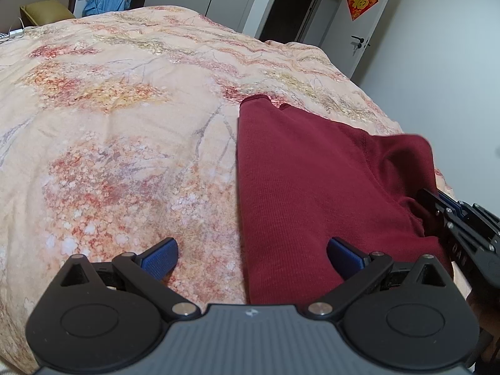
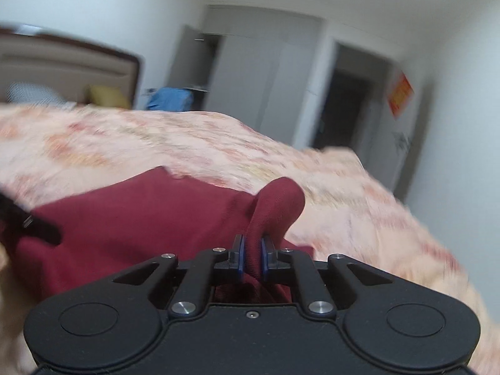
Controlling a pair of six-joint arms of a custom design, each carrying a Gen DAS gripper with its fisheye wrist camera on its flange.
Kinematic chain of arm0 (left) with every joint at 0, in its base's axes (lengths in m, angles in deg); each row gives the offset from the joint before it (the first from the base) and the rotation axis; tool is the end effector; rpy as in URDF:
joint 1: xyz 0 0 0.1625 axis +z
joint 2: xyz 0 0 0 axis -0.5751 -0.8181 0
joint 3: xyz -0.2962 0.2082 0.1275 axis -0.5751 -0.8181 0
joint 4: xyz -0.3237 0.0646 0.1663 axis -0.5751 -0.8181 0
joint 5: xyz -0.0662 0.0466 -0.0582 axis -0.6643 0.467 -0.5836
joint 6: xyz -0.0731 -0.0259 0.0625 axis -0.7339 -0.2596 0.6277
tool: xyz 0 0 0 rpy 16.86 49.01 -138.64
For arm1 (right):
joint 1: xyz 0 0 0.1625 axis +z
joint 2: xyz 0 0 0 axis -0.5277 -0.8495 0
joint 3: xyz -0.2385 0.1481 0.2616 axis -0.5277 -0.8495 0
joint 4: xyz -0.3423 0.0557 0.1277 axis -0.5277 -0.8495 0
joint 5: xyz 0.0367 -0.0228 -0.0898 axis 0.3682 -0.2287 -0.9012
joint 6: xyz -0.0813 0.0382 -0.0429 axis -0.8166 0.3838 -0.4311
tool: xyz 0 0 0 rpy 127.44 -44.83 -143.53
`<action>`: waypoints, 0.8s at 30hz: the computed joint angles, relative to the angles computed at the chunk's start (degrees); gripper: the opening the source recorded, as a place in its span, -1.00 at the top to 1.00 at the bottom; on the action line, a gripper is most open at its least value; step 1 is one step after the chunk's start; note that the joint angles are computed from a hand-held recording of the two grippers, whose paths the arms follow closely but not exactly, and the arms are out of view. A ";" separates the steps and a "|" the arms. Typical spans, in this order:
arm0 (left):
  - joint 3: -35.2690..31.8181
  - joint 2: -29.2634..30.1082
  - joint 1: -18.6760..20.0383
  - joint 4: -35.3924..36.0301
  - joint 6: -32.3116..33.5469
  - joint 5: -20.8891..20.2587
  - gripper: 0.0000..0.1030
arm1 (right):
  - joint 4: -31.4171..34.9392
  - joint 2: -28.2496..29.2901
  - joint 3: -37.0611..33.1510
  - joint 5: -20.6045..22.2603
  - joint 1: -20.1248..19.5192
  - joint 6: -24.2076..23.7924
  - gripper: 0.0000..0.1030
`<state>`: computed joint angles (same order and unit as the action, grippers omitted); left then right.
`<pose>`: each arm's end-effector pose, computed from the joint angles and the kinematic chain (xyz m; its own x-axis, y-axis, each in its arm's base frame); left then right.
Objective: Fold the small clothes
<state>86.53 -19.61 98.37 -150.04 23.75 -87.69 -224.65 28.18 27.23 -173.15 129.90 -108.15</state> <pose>-0.1165 -0.7042 0.2243 -0.8451 -0.3610 -0.3944 0.1506 0.5471 -0.8234 0.2451 -0.7704 0.0905 -0.4276 -0.5842 0.6899 -0.8950 0.1663 -0.4139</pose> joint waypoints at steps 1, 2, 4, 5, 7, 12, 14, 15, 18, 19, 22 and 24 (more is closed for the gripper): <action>0.02 0.00 0.00 -0.04 0.06 0.01 -1.00 | 1.65 0.71 -2.28 -1.38 -0.07 3.63 0.75; -0.06 0.05 0.04 -0.03 0.12 -0.02 -1.00 | 3.97 1.13 -4.45 -2.30 -0.29 7.48 0.67; -0.10 0.08 0.02 -0.04 0.10 0.03 -1.00 | 9.50 1.19 -7.50 -2.03 -1.32 15.32 0.56; -0.10 0.08 0.02 -0.04 0.10 0.03 -1.00 | 12.37 1.03 -8.62 -1.58 -1.88 18.78 0.47; -0.11 0.22 0.06 -0.53 0.44 0.08 -1.00 | 16.12 0.36 -9.23 -0.21 -2.92 22.95 0.32; -0.21 0.42 0.09 -1.03 0.62 0.20 -1.00 | 18.65 -0.33 -9.31 1.64 -4.01 27.74 -0.24; -0.10 0.38 0.10 -1.22 0.79 0.13 -1.00 | 19.89 -0.08 -10.28 1.96 -4.08 28.39 -0.32; 0.03 0.34 0.08 -1.33 0.78 0.09 -1.00 | 20.85 0.50 -11.55 2.18 -3.96 28.69 -0.37; 0.05 0.34 0.09 -1.36 0.83 -0.02 -1.00 | 23.17 1.59 -14.25 4.02 -4.01 29.03 -0.62; 0.09 0.31 0.10 -1.37 0.85 -0.11 -1.00 | 23.84 2.16 -15.32 4.47 -3.96 28.90 -0.65; 0.12 0.26 0.11 -1.30 0.81 -0.27 -1.00 | 26.27 4.22 -19.01 4.59 -3.85 29.27 -0.72; 0.14 0.21 0.13 -1.21 0.81 -0.41 -1.00 | 29.19 5.78 -22.12 4.98 -4.07 31.19 -0.75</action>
